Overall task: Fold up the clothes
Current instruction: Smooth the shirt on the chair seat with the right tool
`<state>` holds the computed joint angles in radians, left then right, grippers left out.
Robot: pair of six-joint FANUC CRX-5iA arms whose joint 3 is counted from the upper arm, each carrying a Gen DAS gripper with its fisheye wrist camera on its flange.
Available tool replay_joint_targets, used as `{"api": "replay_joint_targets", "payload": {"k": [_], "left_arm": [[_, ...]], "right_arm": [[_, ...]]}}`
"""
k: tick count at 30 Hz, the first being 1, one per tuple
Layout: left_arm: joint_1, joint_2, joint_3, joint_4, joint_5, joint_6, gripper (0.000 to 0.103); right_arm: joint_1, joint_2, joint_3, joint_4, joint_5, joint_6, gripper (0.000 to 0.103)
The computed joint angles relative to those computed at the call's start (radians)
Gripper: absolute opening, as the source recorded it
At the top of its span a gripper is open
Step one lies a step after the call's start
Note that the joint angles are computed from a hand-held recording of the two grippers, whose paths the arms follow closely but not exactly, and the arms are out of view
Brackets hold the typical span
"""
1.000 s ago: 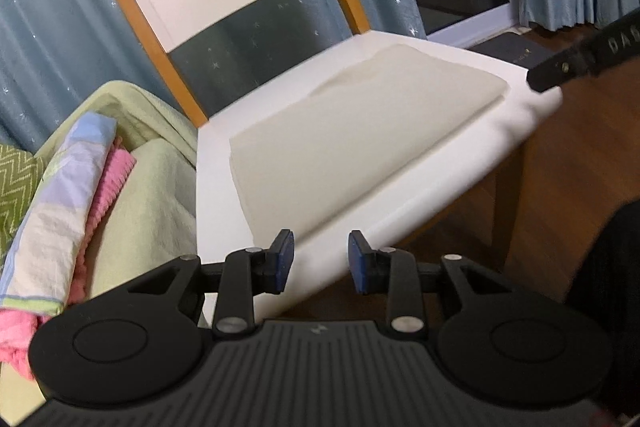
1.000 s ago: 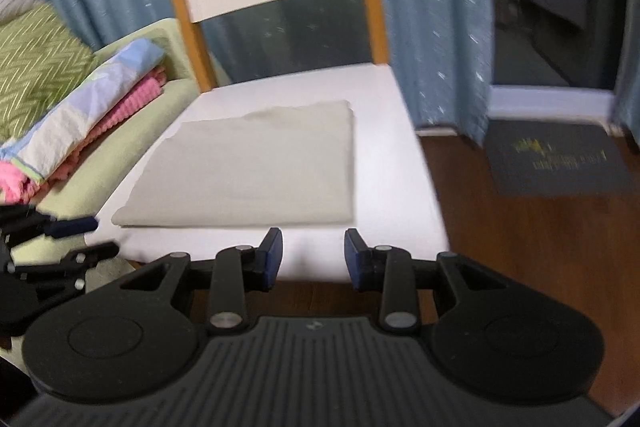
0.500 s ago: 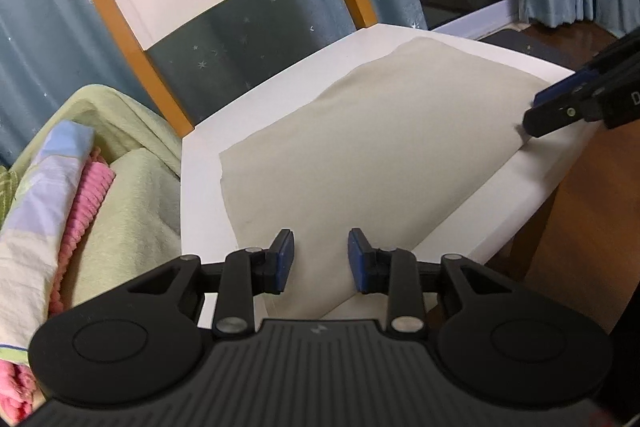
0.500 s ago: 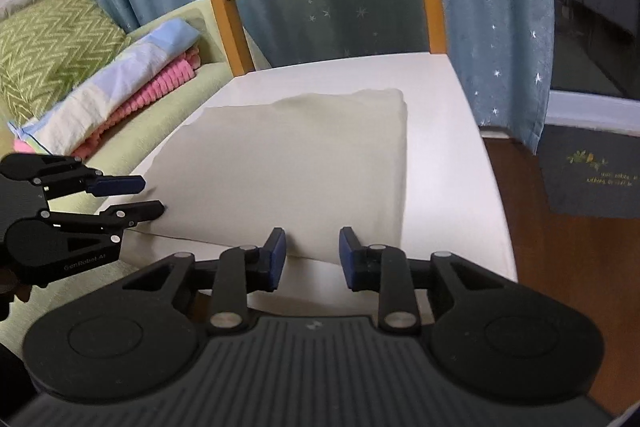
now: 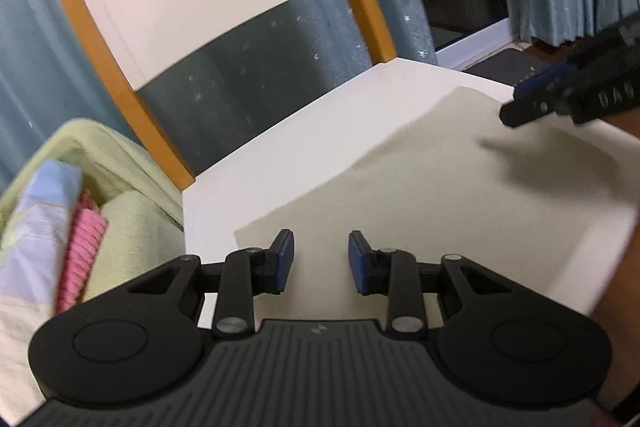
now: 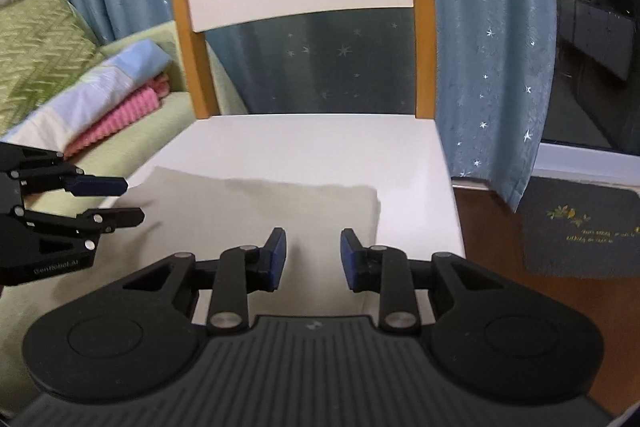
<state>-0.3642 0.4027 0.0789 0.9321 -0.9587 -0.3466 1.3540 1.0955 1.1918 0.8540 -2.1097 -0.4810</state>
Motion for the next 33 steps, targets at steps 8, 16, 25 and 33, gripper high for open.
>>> {"api": "replay_joint_targets", "payload": {"k": [8, 16, 25, 33], "left_arm": [[-0.058, 0.133, 0.187, -0.088, -0.102, 0.173, 0.038], [-0.037, 0.174, 0.244, -0.099, -0.084, 0.324, 0.032], [-0.087, 0.263, 0.372, -0.057, -0.365, 0.435, 0.032], [-0.121, 0.211, 0.286, -0.131, -0.090, 0.368, 0.038]], "right_arm": [[-0.049, -0.090, -0.196, -0.081, 0.055, -0.038, 0.025], [-0.042, -0.005, -0.084, -0.011, -0.033, -0.016, 0.025], [-0.043, 0.060, 0.007, 0.011, -0.054, 0.039, 0.025], [-0.033, 0.028, -0.057, 0.008, -0.031, 0.032, 0.025]]}}
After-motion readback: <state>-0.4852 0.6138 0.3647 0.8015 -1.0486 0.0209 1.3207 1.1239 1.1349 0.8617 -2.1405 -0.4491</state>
